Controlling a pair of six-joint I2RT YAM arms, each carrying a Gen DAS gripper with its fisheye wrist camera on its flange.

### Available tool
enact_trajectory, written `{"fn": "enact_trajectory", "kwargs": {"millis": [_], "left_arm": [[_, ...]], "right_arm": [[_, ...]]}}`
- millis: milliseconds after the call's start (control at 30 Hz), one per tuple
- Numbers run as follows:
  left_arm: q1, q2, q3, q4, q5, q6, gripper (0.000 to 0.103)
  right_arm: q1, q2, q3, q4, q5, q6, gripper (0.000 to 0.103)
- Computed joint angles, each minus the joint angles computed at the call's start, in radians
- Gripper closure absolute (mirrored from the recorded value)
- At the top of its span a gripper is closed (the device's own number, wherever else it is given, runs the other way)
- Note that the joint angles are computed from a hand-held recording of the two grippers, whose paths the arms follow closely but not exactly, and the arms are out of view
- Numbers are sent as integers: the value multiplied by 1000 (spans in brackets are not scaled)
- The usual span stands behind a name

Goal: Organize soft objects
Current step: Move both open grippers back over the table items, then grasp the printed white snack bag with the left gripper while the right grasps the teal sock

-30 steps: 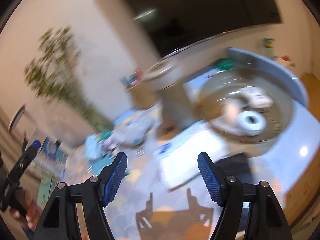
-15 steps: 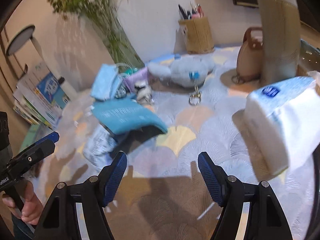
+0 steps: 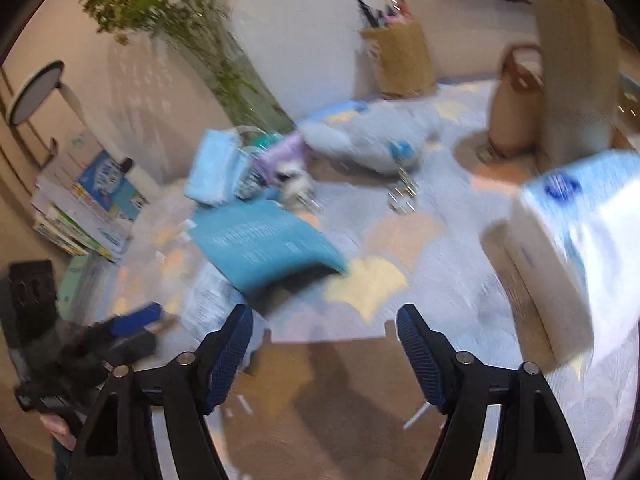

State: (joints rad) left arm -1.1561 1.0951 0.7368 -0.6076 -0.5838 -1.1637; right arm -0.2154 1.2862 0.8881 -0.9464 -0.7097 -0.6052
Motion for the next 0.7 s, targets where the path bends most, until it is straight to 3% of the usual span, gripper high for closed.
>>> {"fn": "enact_trajectory", "kwargs": {"millis": [67, 167, 267, 333, 400, 467, 600, 633, 700], "left_arm": [[40, 70, 34, 17, 24, 38, 27], [107, 133, 41, 79, 94, 97, 27], [141, 147, 24, 135, 135, 116, 30], [161, 146, 7, 162, 169, 121, 38], [171, 137, -15, 194, 191, 125, 38], [164, 136, -17, 199, 180, 125, 39], [138, 152, 4, 176, 150, 116, 43], [135, 152, 4, 174, 146, 115, 45], [117, 149, 11, 157, 129, 95, 47]], "right_arm": [[30, 12, 44, -6, -21, 43, 9], [92, 83, 123, -19, -38, 96, 9], [159, 170, 177, -12, -11, 135, 9], [192, 230, 196, -3, 8, 161, 9], [216, 300, 206, 23, 12, 192, 10], [223, 355, 207, 30, -3, 205, 18], [199, 338, 182, 32, -71, 173, 49], [197, 334, 179, 30, -80, 170, 52], [195, 307, 163, 38, -92, 164, 71]]}}
